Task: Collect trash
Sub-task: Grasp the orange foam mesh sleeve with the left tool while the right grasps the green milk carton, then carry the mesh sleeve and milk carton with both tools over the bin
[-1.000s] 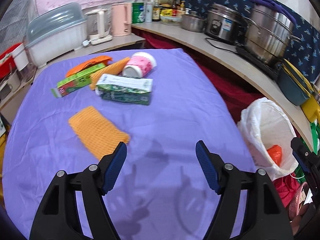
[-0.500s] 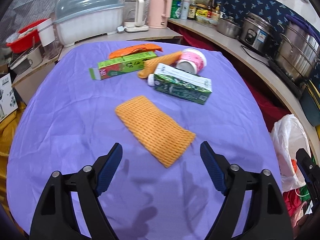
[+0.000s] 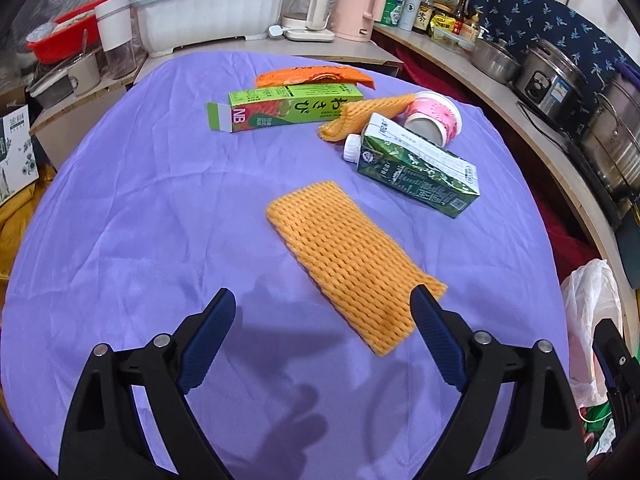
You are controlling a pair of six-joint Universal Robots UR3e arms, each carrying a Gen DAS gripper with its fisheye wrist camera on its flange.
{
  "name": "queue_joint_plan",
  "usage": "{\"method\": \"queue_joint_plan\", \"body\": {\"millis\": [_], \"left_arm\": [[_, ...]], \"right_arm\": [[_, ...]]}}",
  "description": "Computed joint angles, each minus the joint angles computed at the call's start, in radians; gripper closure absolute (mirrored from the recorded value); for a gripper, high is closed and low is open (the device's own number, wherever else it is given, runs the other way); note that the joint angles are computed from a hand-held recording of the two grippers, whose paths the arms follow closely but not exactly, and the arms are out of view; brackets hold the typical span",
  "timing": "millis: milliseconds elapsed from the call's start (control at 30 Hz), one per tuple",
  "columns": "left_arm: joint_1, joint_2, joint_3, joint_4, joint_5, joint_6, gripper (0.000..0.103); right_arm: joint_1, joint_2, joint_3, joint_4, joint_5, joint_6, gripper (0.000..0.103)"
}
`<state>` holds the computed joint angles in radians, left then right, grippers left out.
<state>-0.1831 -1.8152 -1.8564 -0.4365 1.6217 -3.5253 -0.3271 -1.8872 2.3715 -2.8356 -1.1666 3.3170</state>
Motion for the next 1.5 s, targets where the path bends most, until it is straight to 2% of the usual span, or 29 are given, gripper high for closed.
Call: {"method": "queue_joint_plan", "body": {"millis": [267,367,467,567,600,667,700,833,1000,1167,1500], "left_arm": [[-0.007,-0.087,0.082,-0.029,-0.005,-0.001,0.019],[-0.01,-0.117,0.118,-0.045,-0.009,0.004,0.026],[-0.008,-0.142,0.149,-0.065,-0.02,0.008,0.035],[-0.005,-0.159,0.165,-0.072,-0.042,0.021,0.05],[-0.005,-0.162,0.17,-0.077,-0.047,0.026,0.059],[-0.005,-0.168,0.177,-0.076,-0.046,0.033,0.065],[-0.003,-0.169,0.178,-0.073,-0.052,0.042,0.076],[0.009,-0.159,0.177,-0.064,-0.072,0.068,0.09],[0.035,-0.141,0.187,-0.055,-0.09,0.09,0.092],[0.066,-0.169,0.258,-0.077,-0.097,0.091,0.092],[0.086,-0.309,0.483,-0.146,-0.113,0.086,0.092]], "right_arm": [[0.07,0.143,-0.076,-0.061,-0.042,0.034,0.059],[0.088,0.187,-0.099,-0.079,-0.051,0.043,0.059],[0.103,0.226,-0.117,-0.095,-0.057,0.051,0.059],[0.111,0.248,-0.125,-0.104,-0.061,0.052,0.059],[0.116,0.26,-0.132,-0.108,-0.063,0.054,0.059],[0.12,0.276,-0.14,-0.113,-0.066,0.053,0.059],[0.126,0.288,-0.149,-0.115,-0.069,0.054,0.059],[0.149,0.339,-0.193,-0.123,-0.08,0.056,0.059],[0.179,0.438,-0.29,-0.132,-0.074,0.069,0.059],[0.218,0.577,-0.467,-0.103,-0.08,0.075,0.059],[0.27,0.944,-1.034,0.123,-0.026,0.069,0.059]]}}
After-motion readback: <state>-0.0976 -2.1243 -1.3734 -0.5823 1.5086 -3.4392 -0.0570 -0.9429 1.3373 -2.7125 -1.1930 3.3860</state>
